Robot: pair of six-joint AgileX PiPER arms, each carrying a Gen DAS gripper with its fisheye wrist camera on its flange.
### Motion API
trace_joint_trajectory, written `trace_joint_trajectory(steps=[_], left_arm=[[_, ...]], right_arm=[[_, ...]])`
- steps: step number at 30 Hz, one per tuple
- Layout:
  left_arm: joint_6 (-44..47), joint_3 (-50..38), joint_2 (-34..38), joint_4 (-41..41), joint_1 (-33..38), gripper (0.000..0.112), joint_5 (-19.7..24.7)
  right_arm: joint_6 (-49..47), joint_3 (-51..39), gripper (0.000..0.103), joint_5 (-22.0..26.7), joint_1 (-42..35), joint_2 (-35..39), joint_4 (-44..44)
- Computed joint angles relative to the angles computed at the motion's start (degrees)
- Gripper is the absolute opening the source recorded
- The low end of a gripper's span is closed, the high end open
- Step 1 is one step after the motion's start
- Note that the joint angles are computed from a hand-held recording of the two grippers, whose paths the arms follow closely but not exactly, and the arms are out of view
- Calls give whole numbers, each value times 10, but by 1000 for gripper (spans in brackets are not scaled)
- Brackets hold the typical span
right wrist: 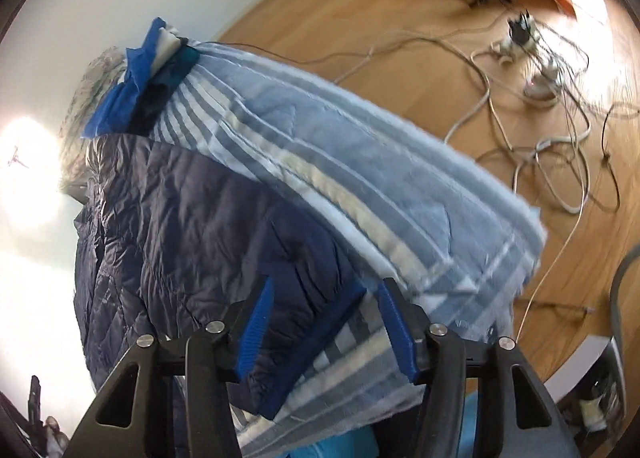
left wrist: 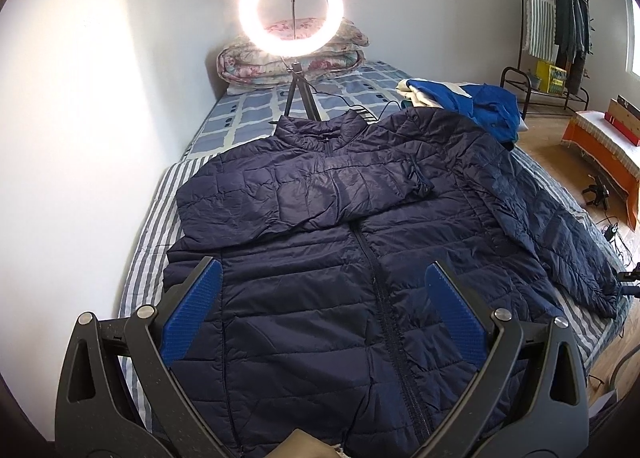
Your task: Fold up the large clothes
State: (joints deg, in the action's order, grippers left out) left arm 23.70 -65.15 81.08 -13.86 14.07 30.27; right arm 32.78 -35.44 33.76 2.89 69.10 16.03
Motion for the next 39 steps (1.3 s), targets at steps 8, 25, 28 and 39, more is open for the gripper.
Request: trace_joint_trajectory(steps=[8, 25, 28, 39], left_arm=[[-4, 3, -1, 6, -2, 103, -3], [50, -33, 6, -60, 68, 103, 32], [56, -39, 8, -65, 85, 103, 35], [117, -62, 35, -139, 182, 99, 76]], right_arm=[[40, -19, 44, -9, 33, 31, -48], [299, -323, 8, 97, 312, 69, -380], [288, -414, 8, 86, 355, 136, -387], [79, -806, 8, 132, 420, 461, -224]])
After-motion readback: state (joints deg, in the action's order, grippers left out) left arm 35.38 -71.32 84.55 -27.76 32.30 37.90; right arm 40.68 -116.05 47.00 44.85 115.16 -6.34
